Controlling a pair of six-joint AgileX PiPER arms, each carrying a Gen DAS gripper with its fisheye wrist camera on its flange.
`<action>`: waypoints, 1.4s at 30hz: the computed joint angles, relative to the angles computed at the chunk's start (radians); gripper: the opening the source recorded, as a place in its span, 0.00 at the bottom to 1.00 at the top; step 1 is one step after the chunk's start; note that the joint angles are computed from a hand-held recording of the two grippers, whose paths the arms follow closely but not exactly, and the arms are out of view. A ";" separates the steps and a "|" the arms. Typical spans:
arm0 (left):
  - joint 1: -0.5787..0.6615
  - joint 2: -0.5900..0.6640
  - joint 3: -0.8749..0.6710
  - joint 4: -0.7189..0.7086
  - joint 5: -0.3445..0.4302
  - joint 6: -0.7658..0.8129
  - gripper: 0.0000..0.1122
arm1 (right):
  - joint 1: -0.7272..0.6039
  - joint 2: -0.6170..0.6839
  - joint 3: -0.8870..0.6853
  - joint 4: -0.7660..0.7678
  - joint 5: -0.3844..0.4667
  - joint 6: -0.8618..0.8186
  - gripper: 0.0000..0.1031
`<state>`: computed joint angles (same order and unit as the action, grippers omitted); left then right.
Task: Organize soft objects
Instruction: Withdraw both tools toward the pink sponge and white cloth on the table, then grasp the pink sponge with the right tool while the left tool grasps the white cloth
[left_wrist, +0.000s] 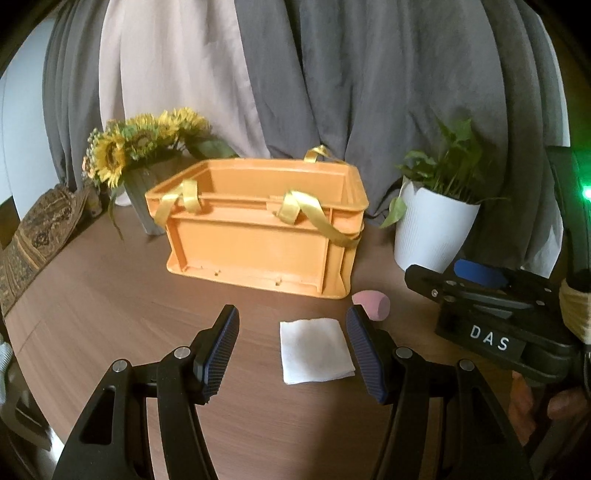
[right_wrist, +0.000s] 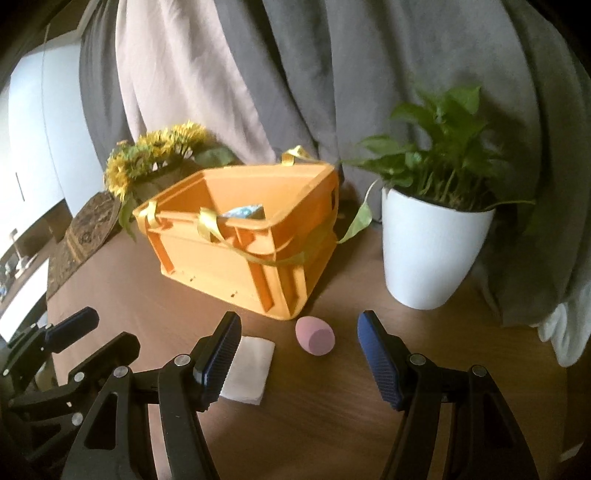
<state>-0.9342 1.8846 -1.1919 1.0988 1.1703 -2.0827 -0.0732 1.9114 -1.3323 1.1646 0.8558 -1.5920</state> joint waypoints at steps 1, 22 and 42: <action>0.006 0.011 -0.006 -0.004 -0.008 -0.002 0.53 | 0.005 0.011 -0.011 -0.007 -0.001 0.005 0.65; 0.176 0.158 -0.077 -0.073 -0.257 0.082 0.53 | 0.082 0.276 -0.285 -0.191 0.003 0.115 0.65; 0.275 0.254 -0.144 -0.134 -0.371 0.210 0.47 | 0.140 0.405 -0.415 -0.267 -0.003 0.206 0.62</action>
<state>-0.6590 2.1386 -1.3357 0.9644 0.7989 -1.8723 0.0666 2.3166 -1.7472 0.8979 0.8527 -1.3861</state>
